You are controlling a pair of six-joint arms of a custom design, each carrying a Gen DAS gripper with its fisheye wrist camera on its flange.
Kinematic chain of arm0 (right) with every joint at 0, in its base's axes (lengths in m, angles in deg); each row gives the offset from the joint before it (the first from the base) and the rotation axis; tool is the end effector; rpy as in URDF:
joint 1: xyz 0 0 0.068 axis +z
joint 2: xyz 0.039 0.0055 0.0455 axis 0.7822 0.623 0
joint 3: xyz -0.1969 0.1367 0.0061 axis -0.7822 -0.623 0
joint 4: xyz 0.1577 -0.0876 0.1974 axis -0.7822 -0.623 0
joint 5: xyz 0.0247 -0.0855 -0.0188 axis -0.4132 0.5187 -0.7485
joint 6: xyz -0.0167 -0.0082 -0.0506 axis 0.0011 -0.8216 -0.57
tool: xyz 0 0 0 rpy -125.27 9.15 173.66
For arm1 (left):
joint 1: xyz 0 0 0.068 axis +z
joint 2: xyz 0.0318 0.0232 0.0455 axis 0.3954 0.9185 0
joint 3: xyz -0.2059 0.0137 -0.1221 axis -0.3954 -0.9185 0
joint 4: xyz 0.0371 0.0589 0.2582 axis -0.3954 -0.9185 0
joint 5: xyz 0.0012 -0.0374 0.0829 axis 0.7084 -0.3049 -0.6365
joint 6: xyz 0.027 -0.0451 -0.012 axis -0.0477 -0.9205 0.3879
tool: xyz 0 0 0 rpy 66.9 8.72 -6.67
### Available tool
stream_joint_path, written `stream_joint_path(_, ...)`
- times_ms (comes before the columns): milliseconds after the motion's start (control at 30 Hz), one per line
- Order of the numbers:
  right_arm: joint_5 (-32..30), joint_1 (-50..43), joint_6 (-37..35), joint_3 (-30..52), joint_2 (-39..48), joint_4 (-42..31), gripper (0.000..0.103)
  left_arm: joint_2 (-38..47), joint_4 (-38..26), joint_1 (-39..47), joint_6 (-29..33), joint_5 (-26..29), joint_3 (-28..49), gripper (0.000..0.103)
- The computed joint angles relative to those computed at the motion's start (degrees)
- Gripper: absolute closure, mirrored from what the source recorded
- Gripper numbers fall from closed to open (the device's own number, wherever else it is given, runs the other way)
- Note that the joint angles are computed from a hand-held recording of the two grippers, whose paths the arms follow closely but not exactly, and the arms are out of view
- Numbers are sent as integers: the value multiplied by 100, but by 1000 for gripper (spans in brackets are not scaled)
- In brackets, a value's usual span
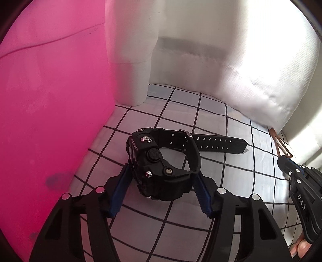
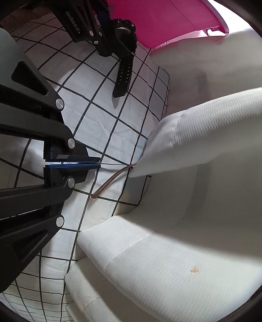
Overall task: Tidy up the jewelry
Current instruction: 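Close the left tool on the black watch while the right tool grips the brown clip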
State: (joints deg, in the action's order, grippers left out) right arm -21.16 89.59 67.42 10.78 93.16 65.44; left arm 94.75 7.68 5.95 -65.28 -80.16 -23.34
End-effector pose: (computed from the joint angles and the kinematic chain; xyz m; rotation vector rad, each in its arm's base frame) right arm 0.2503 0.1888 0.1103 -0.5017 2.5244 0.1187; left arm 0.1860 -0.0452 0.0934 -0.4217 2.4872 0.1351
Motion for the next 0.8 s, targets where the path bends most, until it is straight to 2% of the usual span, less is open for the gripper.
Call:
stream_joint_path(167, -102, 90, -119, -84, -34, 85, 101, -203, -147, -22, -50, 15, -70, 44)
stream_joint_path(233, -179, 75, -132, -114, -84, 78, 95, -183, -115, -35, -64, 10, -84, 44)
stream_joint_path(300, -57, 153, -130, -186, -196, 37, 69, -232, -94, -11, -29, 43, -114, 44)
stream_joint_path(333, -101, 147, -192, -191, -199, 72, 66, -602, -422, -115, -154, -25, -212, 44)
stream_joint_path(400, -133, 166, -322, 14, 27, 81, 51, -690, -451, -145, -178, -40, -270, 44)
stream_joint_path(433, -66, 191, -369, 74, 86, 67, 48, -737, -484, -154, -180, -47, -285, 44)
stream_joint_path(533, -37, 117, -475, 241, 284, 135, 46, -822, -505, -135, -147, -30, -328, 44)
stream_joint_path(667, -49, 45, -513, 487, 583, 241, 46, -374, -156, -108, -105, -25, -225, 44)
stream_joint_path(800, 3, 40, -573, 671, 785, 319, 46, -435, -215, -87, -77, -28, -213, 44)
